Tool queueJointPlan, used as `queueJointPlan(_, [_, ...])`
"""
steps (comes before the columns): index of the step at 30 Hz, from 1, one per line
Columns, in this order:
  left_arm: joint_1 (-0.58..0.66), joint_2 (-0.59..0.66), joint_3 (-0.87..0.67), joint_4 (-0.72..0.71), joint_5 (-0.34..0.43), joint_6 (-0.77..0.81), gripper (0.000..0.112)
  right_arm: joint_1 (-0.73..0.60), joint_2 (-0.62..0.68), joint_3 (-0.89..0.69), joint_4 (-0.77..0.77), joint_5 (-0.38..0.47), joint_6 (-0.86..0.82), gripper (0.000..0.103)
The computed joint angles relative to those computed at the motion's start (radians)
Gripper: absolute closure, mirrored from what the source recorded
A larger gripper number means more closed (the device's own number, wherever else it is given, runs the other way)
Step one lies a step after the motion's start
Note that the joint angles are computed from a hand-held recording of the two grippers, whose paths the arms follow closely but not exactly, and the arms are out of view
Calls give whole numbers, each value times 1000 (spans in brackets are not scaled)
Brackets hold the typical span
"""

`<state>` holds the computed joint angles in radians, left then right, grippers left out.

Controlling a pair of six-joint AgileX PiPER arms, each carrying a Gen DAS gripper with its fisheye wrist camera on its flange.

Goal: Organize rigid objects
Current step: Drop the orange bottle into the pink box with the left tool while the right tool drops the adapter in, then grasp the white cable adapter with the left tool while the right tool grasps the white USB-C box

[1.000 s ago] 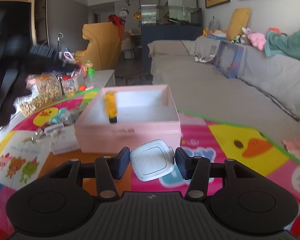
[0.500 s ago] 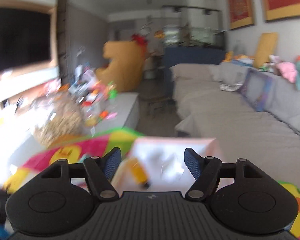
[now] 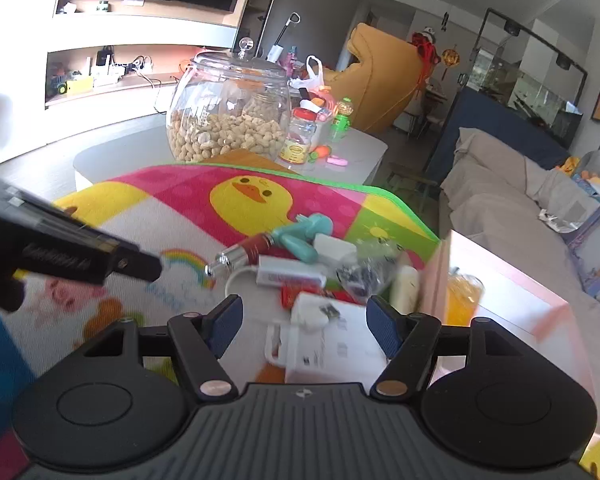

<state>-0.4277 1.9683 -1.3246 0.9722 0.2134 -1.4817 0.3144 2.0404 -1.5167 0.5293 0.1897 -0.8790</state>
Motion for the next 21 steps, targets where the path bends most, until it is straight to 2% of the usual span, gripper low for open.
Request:
queueJointPlan(3, [17, -13, 30, 81, -5, -95, 89, -1, 105, -193, -104, 112, 168, 36])
queueJointPlan(5, [26, -14, 36, 81, -3, -98, 89, 7, 183, -328, -231, 165, 321, 42])
queueJointPlan(8, [35, -13, 43, 82, -6, -104, 89, 18, 309, -557, -385, 281, 504, 43])
queueJointPlan(10, [41, -13, 49, 88, -15, -114, 89, 13, 398, -728, -400, 392, 559, 43])
queueJointPlan(11, [42, -13, 51, 82, -18, -111, 89, 8, 445, -828, -393, 475, 574, 43])
queueJointPlan(13, [43, -13, 54, 79, -17, -110, 89, -7, 484, -913, -346, 575, 585, 48])
queueJointPlan(14, [43, -13, 54, 79, -16, -110, 89, -17, 474, -895, -301, 594, 561, 53])
queueJointPlan(15, [43, -11, 51, 70, -13, -103, 89, -31, 445, -838, -235, 592, 513, 54])
queueJointPlan(17, [34, -5, 34, 39, 4, -70, 89, -52, 367, -682, -123, 567, 410, 61])
queueJointPlan(21, [11, 22, -37, -112, 23, 124, 89, -71, 206, -362, 17, 462, 232, 63])
